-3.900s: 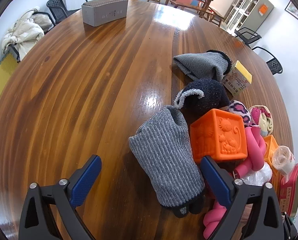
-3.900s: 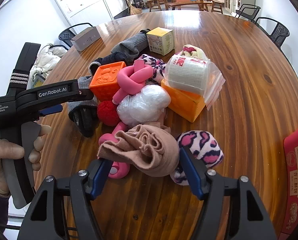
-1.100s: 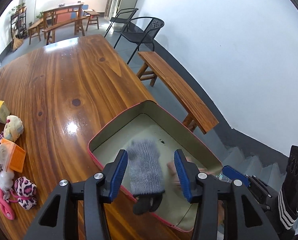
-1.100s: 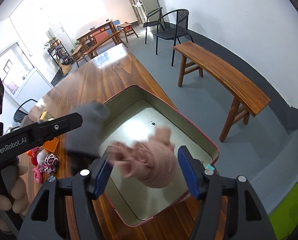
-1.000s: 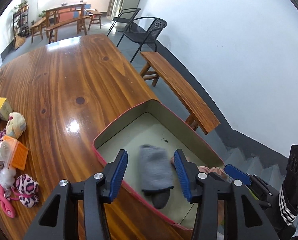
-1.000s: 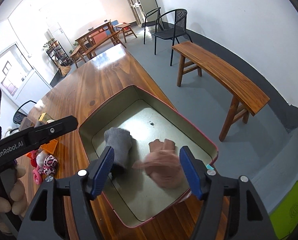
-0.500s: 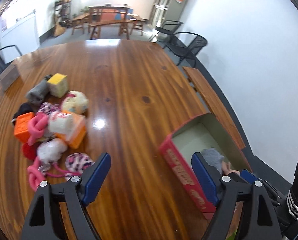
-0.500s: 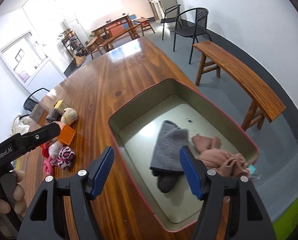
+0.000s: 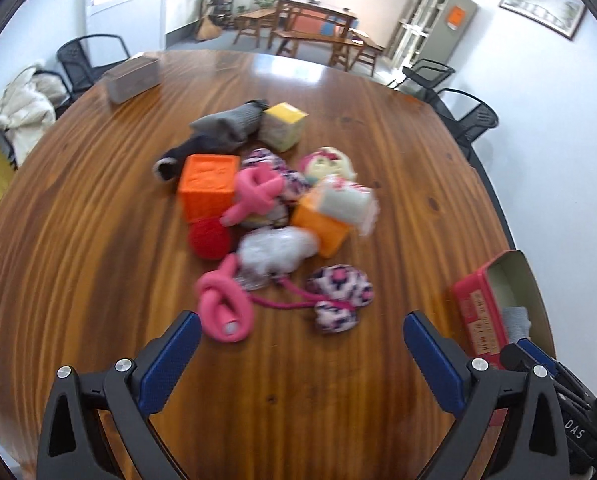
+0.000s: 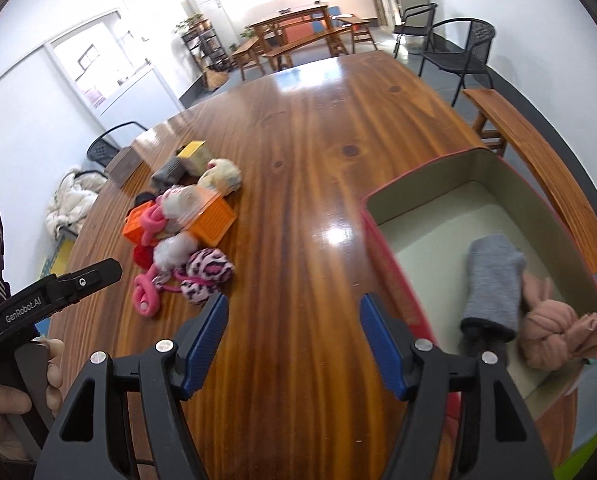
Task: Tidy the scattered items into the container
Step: 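Move both open tools back to the pile of toys, then grasp the pink knotted foam toy with the left tool while the right tool approaches the leopard plush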
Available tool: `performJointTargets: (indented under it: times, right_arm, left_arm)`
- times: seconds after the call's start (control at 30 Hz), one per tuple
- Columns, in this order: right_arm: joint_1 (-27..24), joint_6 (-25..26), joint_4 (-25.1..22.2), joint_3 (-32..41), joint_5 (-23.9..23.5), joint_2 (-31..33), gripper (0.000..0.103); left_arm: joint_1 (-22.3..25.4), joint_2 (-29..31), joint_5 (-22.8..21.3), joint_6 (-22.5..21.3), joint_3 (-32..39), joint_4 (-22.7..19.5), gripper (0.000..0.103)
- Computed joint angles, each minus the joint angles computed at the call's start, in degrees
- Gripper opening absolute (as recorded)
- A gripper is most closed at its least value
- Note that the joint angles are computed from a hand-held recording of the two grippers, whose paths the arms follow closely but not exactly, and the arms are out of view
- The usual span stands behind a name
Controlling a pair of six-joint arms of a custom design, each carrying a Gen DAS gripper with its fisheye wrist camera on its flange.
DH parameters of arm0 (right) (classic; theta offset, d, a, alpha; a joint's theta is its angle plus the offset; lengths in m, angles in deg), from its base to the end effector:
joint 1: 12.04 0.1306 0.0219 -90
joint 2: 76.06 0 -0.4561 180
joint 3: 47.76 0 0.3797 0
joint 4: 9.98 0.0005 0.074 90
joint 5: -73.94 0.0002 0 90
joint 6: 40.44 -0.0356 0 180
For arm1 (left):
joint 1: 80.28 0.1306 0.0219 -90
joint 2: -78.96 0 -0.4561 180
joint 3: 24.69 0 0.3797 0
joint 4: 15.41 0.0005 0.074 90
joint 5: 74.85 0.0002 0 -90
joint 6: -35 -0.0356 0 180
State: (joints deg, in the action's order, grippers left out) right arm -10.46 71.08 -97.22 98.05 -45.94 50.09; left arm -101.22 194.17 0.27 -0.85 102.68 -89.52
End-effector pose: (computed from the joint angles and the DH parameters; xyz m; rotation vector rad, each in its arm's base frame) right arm 0.6876 0.0362 0.5296 -0.6576 2.5287 0.5962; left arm 0.5991 -0.2200 0.5275 -0.8231 2.4639 -0.1264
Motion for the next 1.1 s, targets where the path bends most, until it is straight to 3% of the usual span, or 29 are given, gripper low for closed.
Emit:
performJointTargets:
  times: [0.2, 0.43, 0.7, 1.1]
  right_arm:
    - [3.2, 0.8, 0.7, -5.0, 0.9, -2.2, 0.072]
    - [5.9, 0.0, 2.3, -8.9, 2.6, -4.0, 0.072]
    - [7.7, -2.0, 3.8, -11.5, 5.2, -5.0, 0.072]
    - [8.3, -5.0, 4.5, -12.5, 9.1, -4.8, 0.072]
  left_arm:
    - [1.8, -4.9, 0.6, 0.6, -8.9, 2.6, 0.102]
    - [3.3, -6.3, 3.1, -0.8, -12.5, 4.5, 0.102]
    - [5.4, -4.8, 8.5, -1.6, -13.7, 6.0, 0.102]
    - [6.7, -1.2, 11.1, -6.2, -12.5, 6.6, 0.102]
